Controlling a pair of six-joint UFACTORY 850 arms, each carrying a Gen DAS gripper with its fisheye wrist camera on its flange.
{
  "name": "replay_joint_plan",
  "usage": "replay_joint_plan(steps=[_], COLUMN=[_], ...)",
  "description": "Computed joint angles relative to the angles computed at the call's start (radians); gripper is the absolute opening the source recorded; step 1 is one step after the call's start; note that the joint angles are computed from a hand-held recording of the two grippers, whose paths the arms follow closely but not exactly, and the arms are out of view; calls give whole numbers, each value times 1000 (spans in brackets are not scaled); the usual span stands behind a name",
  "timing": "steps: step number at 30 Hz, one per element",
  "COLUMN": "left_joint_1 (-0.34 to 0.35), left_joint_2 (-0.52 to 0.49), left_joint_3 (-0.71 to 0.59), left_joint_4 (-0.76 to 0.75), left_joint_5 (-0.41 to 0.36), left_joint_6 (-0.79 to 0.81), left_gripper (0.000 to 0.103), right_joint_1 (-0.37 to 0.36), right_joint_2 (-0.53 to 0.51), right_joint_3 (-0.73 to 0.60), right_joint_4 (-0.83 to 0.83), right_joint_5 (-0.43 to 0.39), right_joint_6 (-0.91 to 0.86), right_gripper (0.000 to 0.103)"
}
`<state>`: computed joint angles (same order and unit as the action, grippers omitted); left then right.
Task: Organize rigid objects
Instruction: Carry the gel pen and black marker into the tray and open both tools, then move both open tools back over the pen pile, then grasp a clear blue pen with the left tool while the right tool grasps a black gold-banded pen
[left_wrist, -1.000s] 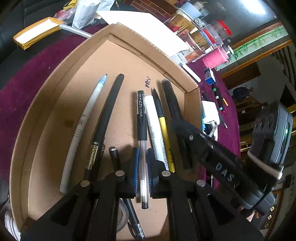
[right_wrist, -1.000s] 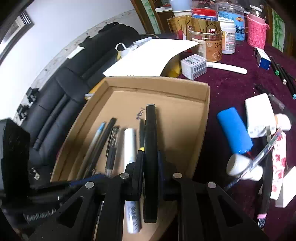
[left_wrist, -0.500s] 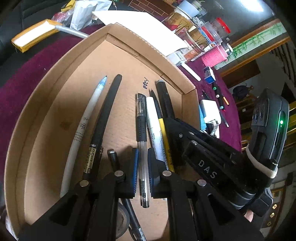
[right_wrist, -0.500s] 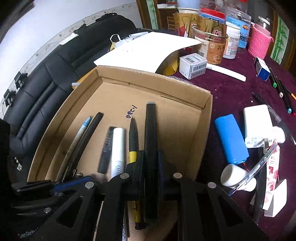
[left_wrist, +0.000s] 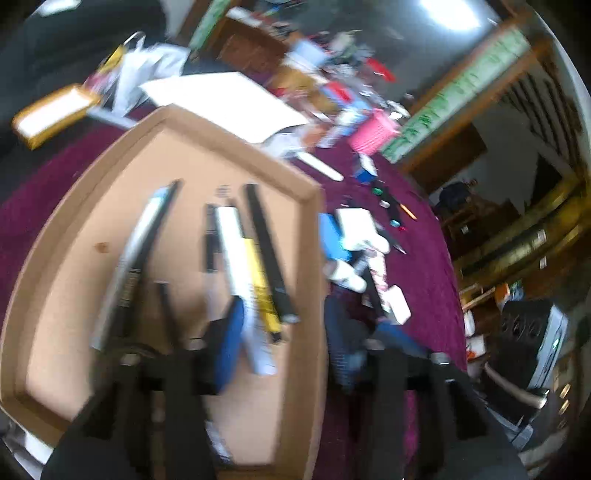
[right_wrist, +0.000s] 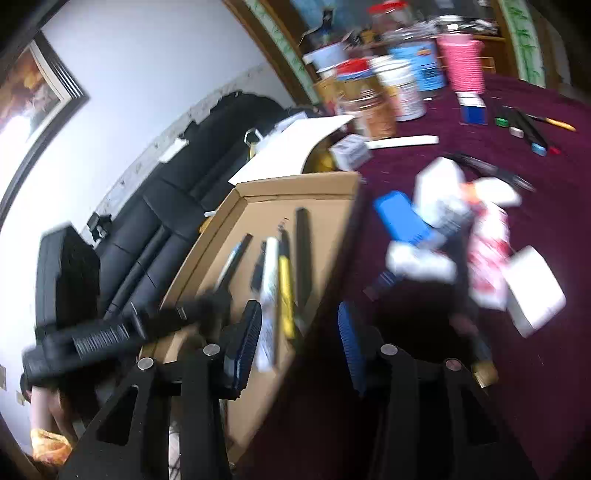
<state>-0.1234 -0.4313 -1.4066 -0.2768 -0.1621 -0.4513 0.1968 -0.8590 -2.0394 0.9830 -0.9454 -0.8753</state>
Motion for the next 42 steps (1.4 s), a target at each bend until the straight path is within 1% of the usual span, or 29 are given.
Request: replay_joint_plan(steps=[2, 3, 6, 8, 9, 13, 18, 19, 20, 21, 22, 24, 27, 30, 31, 33, 35, 36, 38, 42], left_joint_1=[-28, -39, -59, -65, -68, -88, -99, -100, -100, -100, -100, -98, -94, -89, -86, -82, -76, -73, -67, -52], left_joint_2=[-14, -23, -52, -73, -81, -93, -96, -100, -110, -118, -128, -151, -192, -227, -237, -267, -307, -327, -378, -489], left_joint_3=[-20, -34, -69, -98, -107, -130, -146, -151, -165, -177, -191, -224, -283, -344, -361, -417, -490, -522, -609, -783], left_joint_4=[79, 77, -69, -190, -218, -139, -37, -40, -41, -30, -20, -3, -9, 48, 61, 120, 162, 167, 183, 118], left_joint_5=[-6, -18, -53, -100, -117, -150, -165, -165, -171, -181, -192, -221, -267, -300, -307, -328, -357, -360, -400, -487], left_joint_6=[-47, -31, 131, 259, 290, 223, 124, 129, 132, 119, 108, 96, 116, 76, 72, 44, 33, 48, 78, 205], left_gripper=[49, 49, 49, 49, 49, 49, 49, 49, 49, 49, 49, 49, 49, 49, 49, 49, 49, 49, 49, 49], right_joint_1=[-28, -44, -76, -91, -95, -96, -55, -45, -37, -31, -32, -40, -49, -58, -64, -75, -76, -73, -69, -72], right_joint_2=[41, 54, 72, 68, 59, 12, -14, -15, -14, -1, 0, 4, 27, 55, 55, 41, 37, 36, 36, 30], right_joint_3=[82, 108, 148, 148, 139, 70, 30, 30, 33, 56, 58, 68, 108, 155, 160, 141, 136, 134, 134, 128], right_joint_4=[31, 26, -13, -31, -52, -124, -224, -258, -291, -304, -304, -274, -247, -235, -218, -176, -160, -171, -173, -157], right_joint_5=[25, 37, 85, 107, 121, 119, 155, 171, 189, 227, 228, 222, 237, 287, 291, 267, 261, 262, 263, 249], right_joint_6=[-37, -42, -15, 4, 32, 107, 130, 150, 174, 173, 168, 149, 115, 105, 95, 85, 74, 77, 67, 57], right_gripper=[39, 39, 39, 39, 39, 39, 37, 32, 23, 20, 17, 16, 15, 15, 15, 15, 15, 15, 15, 15])
